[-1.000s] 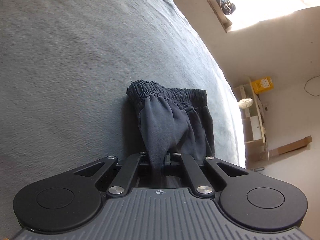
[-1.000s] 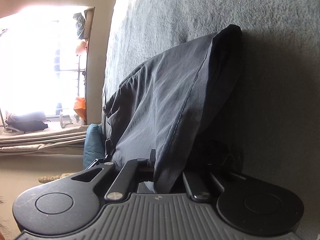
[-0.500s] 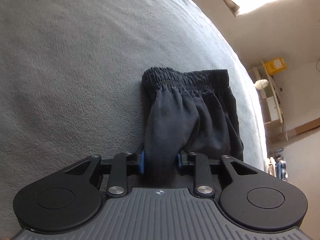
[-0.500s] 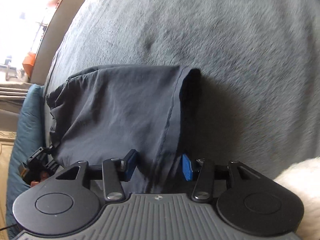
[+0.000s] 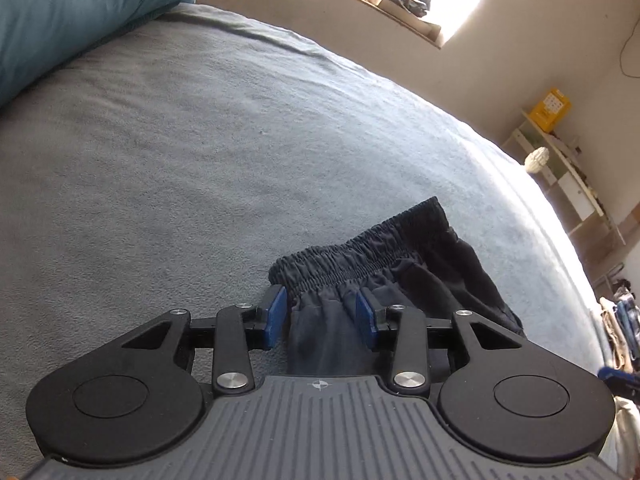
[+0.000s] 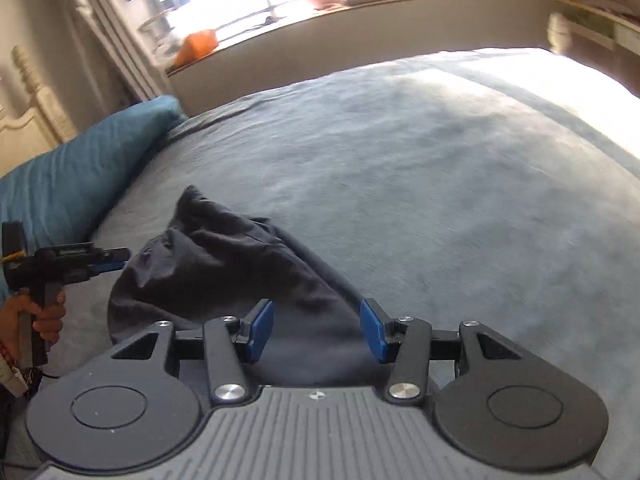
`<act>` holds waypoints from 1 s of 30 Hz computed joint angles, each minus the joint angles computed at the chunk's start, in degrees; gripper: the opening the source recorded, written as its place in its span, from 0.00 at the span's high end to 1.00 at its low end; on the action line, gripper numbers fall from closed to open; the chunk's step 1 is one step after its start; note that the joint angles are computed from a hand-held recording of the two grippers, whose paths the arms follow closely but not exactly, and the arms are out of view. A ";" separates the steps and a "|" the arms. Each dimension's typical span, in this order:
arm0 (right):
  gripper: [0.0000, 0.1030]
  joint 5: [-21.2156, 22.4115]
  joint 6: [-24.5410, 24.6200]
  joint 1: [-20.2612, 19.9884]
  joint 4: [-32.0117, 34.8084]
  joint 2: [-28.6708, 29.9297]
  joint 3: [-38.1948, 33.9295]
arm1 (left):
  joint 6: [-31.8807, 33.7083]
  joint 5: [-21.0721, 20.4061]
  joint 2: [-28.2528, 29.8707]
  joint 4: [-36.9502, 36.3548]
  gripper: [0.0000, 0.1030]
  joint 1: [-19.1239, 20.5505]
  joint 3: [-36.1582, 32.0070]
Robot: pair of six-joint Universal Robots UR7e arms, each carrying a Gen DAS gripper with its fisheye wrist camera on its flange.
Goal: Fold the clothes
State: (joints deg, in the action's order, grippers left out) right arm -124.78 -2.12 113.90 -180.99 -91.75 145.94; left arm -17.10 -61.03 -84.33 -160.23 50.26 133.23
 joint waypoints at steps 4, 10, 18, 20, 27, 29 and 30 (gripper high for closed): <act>0.50 6.85 -11.63 -2.14 -11.20 19.23 -9.58 | 1.31 2.47 1.91 -0.60 0.63 -0.37 0.71; 0.50 8.89 -18.68 -3.18 -12.92 32.10 -19.32 | 5.12 1.82 0.50 -2.50 0.61 0.86 3.36; 0.90 11.61 -28.43 -2.12 -18.40 38.16 -18.96 | 7.66 -1.69 -1.40 -6.31 0.60 2.92 5.41; 0.91 12.83 -30.86 -1.35 -19.76 37.55 -17.23 | 8.34 -2.16 -1.66 -6.82 0.60 3.19 5.68; 0.91 14.29 -28.33 -3.68 -10.41 35.88 -19.71 | 8.46 -2.53 -2.67 -5.59 0.60 3.13 5.57; 0.91 13.44 -24.59 -5.78 -7.95 36.97 -22.78 | 8.37 -2.26 -3.14 -4.84 0.60 2.82 5.51; 0.91 13.17 -22.60 -6.75 -7.30 37.49 -24.07 | 8.33 -1.90 -3.55 -4.49 0.59 2.54 5.56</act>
